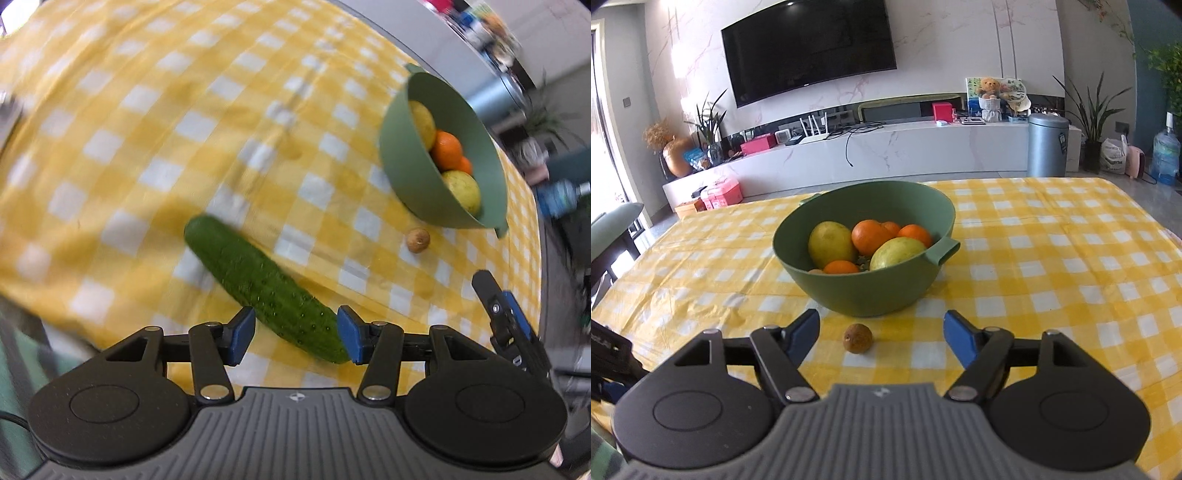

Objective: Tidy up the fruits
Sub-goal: 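Grasp the green cucumber with the left gripper while the right gripper approaches the last kiwi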

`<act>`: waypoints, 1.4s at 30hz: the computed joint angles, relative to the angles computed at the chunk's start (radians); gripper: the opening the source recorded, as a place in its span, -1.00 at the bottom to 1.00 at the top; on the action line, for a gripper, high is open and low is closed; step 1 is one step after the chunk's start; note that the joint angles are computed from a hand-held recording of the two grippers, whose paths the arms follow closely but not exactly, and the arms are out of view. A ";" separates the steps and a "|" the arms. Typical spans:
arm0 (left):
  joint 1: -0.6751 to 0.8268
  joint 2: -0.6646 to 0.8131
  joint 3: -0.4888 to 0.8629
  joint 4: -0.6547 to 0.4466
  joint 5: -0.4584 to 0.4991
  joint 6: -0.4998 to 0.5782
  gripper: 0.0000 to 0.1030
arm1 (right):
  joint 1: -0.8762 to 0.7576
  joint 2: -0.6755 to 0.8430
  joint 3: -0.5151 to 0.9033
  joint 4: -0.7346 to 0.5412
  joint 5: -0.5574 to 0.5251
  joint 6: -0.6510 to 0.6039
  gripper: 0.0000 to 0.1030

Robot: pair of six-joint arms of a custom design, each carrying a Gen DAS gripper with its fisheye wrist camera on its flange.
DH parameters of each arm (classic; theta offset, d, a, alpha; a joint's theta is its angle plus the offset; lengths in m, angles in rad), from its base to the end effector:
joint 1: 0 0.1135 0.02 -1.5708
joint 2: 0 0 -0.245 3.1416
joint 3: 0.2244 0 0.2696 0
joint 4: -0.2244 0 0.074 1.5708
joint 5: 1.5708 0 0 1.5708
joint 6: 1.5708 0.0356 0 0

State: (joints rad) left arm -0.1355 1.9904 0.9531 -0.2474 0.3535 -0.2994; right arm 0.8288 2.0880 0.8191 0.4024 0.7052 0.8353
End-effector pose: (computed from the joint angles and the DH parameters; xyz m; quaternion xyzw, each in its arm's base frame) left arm 0.3307 -0.0575 0.0384 -0.0548 0.9731 -0.2002 0.0995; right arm 0.2481 0.2365 0.0163 0.1220 0.8805 0.0210 0.4576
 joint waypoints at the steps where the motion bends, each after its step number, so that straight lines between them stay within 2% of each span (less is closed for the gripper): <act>1: -0.005 -0.002 -0.013 0.016 -0.011 -0.017 0.15 | 0.002 0.000 0.000 0.002 0.000 -0.006 0.38; 5: -0.017 -0.007 -0.054 0.079 -0.028 -0.071 0.28 | 0.011 -0.001 -0.003 0.013 0.011 -0.025 0.39; 15: -0.033 0.049 -0.041 0.137 -0.051 -0.193 0.32 | 0.017 0.014 0.013 -0.001 0.015 -0.033 0.40; 18: -0.048 0.053 -0.028 0.128 -0.070 -0.224 0.34 | 0.016 0.016 0.019 -0.009 0.014 -0.033 0.40; 20: -0.057 0.068 -0.005 0.108 -0.080 -0.255 0.48 | 0.016 0.020 0.025 -0.015 0.013 -0.034 0.40; 24: -0.068 0.114 0.041 0.078 -0.115 -0.359 0.50 | 0.018 0.022 0.029 -0.022 0.017 -0.039 0.40; 27: -0.084 0.122 0.032 0.103 -0.139 -0.350 0.37 | 0.019 0.022 0.025 -0.015 0.019 -0.040 0.40; 28: -0.089 0.123 0.033 0.101 -0.141 -0.338 0.20 | 0.018 0.022 0.024 -0.014 0.018 -0.039 0.40; 33: -0.084 0.110 0.006 0.129 -0.135 -0.302 0.17 | 0.014 0.025 0.027 -0.018 0.013 -0.034 0.41; 37: -0.093 0.077 -0.028 0.154 -0.158 -0.278 0.07 | 0.011 0.030 0.034 -0.022 0.004 -0.035 0.41; 42: -0.104 0.036 -0.074 0.228 -0.164 -0.156 0.04 | 0.006 0.035 0.039 -0.028 -0.008 -0.032 0.41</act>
State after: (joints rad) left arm -0.2398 2.0259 0.8789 -0.0191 0.1896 -0.4552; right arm 0.8347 2.1232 0.8582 0.3743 0.6973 0.8031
